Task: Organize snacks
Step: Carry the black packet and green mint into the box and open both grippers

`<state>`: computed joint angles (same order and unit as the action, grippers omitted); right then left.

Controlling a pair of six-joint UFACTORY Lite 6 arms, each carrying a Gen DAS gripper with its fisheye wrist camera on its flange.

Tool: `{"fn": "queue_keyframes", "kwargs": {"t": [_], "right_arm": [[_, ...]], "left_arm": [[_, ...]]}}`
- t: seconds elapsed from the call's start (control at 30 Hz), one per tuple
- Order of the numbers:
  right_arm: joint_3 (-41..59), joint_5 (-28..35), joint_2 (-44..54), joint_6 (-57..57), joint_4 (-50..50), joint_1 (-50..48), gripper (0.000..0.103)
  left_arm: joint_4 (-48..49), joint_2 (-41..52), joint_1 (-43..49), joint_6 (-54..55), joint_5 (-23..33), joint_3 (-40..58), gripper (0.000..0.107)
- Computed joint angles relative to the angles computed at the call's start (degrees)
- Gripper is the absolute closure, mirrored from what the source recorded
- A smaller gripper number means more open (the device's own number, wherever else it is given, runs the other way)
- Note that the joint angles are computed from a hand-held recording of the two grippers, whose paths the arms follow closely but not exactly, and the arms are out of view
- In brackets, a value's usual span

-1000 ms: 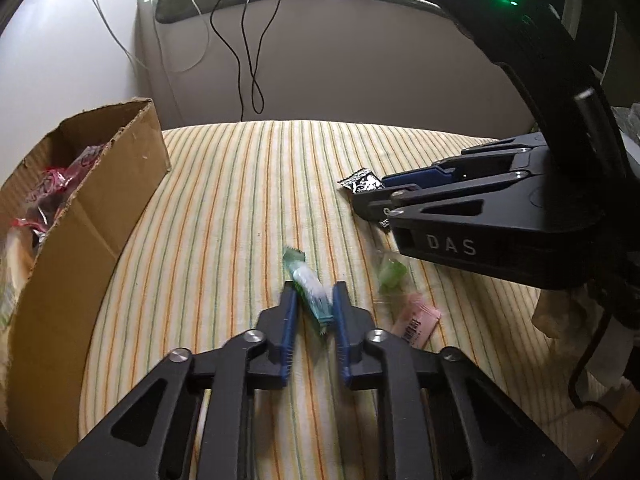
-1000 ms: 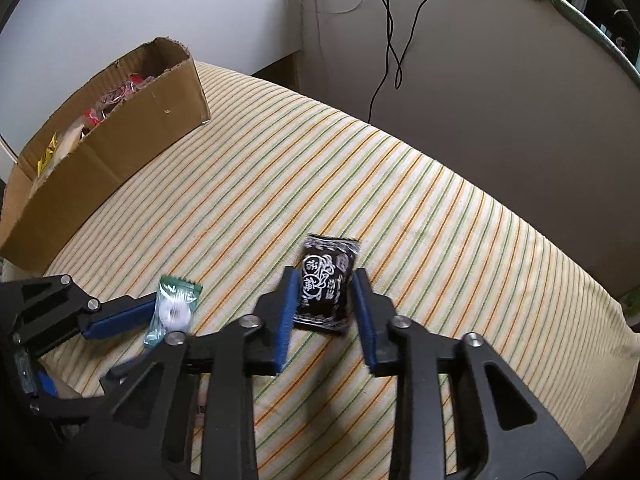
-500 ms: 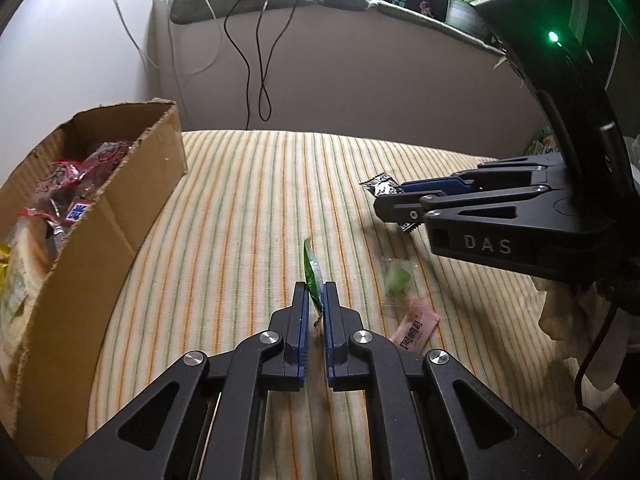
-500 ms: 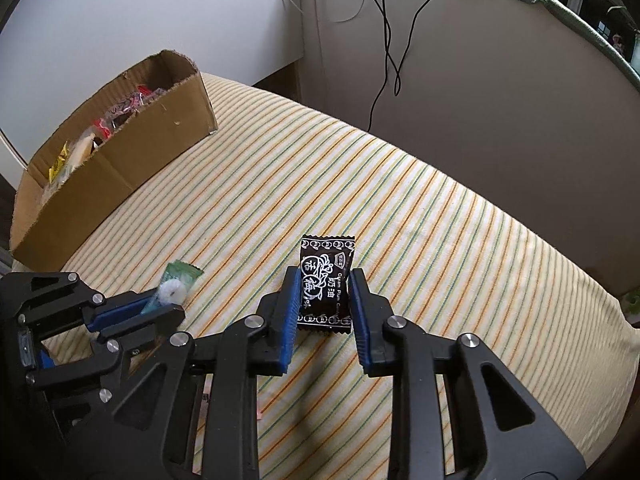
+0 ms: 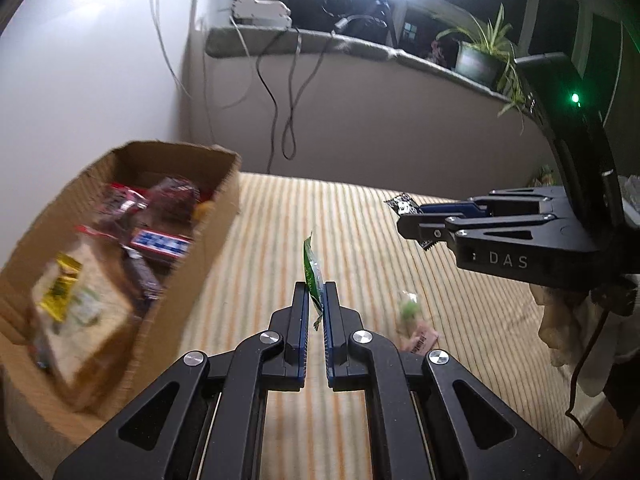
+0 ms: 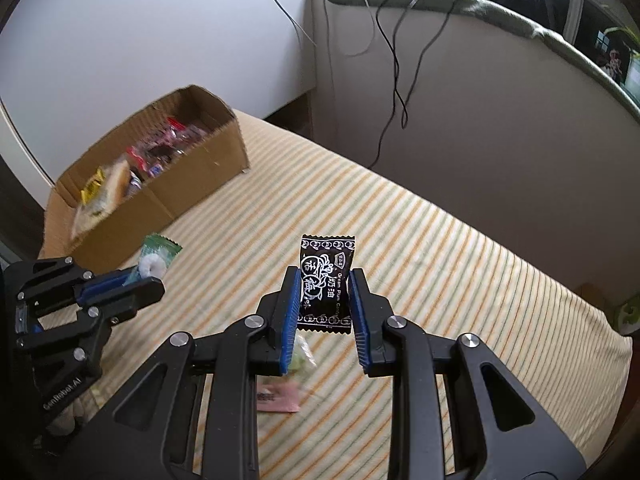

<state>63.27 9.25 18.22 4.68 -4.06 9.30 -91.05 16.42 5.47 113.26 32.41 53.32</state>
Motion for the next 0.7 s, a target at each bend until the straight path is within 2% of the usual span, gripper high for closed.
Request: {"fn": "queue_keyframes", "kwargs": {"t": [0.27,0.7], "right_arm": [[7.99,2.89,3.47,9.21,-7.38,5.48,0.078],[29.64,9.14,17.53,8.51,-6.12,11.91,0.078]], "left_arm": [[4.03,-1.04,8.65,-2.05,4.35,1.84,0.101],[7.64,2.82,16.48,-4.61,6.75,8.15,0.102]]}}
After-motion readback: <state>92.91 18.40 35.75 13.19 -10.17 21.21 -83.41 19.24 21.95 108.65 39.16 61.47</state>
